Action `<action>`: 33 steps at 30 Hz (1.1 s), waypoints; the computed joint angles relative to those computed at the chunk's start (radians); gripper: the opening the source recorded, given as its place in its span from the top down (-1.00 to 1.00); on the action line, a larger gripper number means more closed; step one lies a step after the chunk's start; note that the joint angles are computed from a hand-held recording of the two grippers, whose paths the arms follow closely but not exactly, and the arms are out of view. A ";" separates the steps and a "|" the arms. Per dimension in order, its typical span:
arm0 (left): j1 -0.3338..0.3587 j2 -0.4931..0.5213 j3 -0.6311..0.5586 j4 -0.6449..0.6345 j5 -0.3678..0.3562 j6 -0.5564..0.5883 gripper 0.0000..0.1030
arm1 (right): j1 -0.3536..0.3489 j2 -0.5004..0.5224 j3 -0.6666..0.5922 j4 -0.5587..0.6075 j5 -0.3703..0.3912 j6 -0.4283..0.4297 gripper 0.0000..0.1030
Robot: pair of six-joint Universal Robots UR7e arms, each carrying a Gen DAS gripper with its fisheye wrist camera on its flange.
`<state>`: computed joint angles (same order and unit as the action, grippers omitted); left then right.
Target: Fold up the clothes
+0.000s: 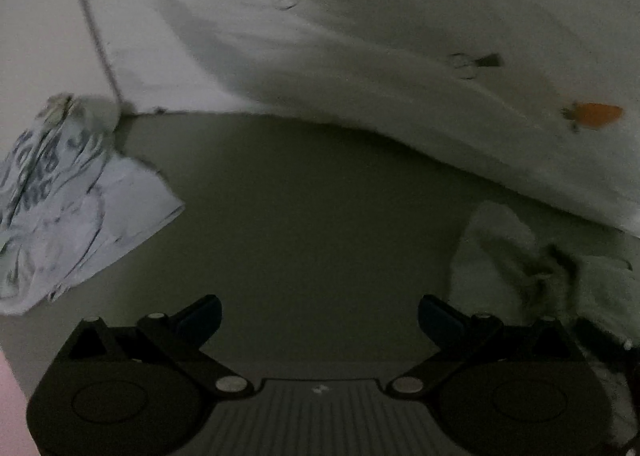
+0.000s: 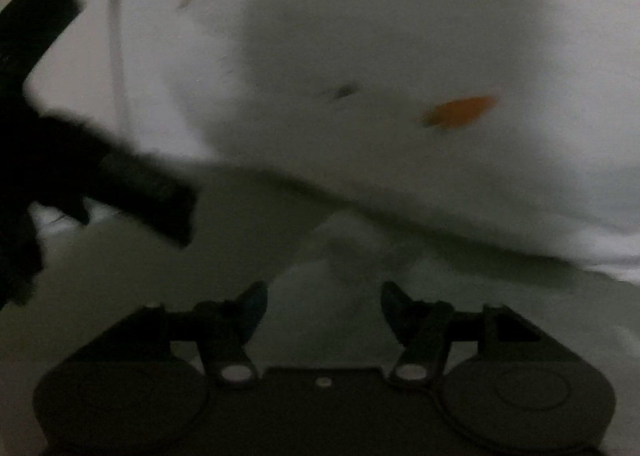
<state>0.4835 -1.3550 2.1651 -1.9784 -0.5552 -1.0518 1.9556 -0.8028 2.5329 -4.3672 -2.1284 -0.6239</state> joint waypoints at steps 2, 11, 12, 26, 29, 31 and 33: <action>0.006 -0.007 0.001 0.012 -0.002 -0.016 -1.00 | 0.000 -0.016 0.019 0.032 0.038 0.030 -0.32; -0.003 0.120 0.049 -0.466 -0.101 0.341 -1.00 | -0.087 -0.185 0.132 0.073 0.023 0.073 -0.57; 0.001 0.147 0.039 -0.482 -0.107 0.353 -1.00 | -0.109 -0.216 0.146 0.126 0.041 0.082 -0.58; 0.076 0.126 0.025 -0.608 -0.139 0.410 -1.00 | -0.148 -0.275 0.175 0.130 0.121 0.178 0.01; 0.092 0.084 0.043 -0.639 -0.125 0.396 -1.00 | -0.103 -0.285 0.167 0.103 0.125 0.215 0.03; 0.099 0.060 0.054 -0.661 -0.112 0.386 -1.00 | -0.061 -0.279 0.163 0.067 0.141 0.226 0.04; 0.106 0.039 0.064 -0.682 -0.101 0.384 -1.00 | -0.029 -0.276 0.159 0.062 0.184 0.204 0.04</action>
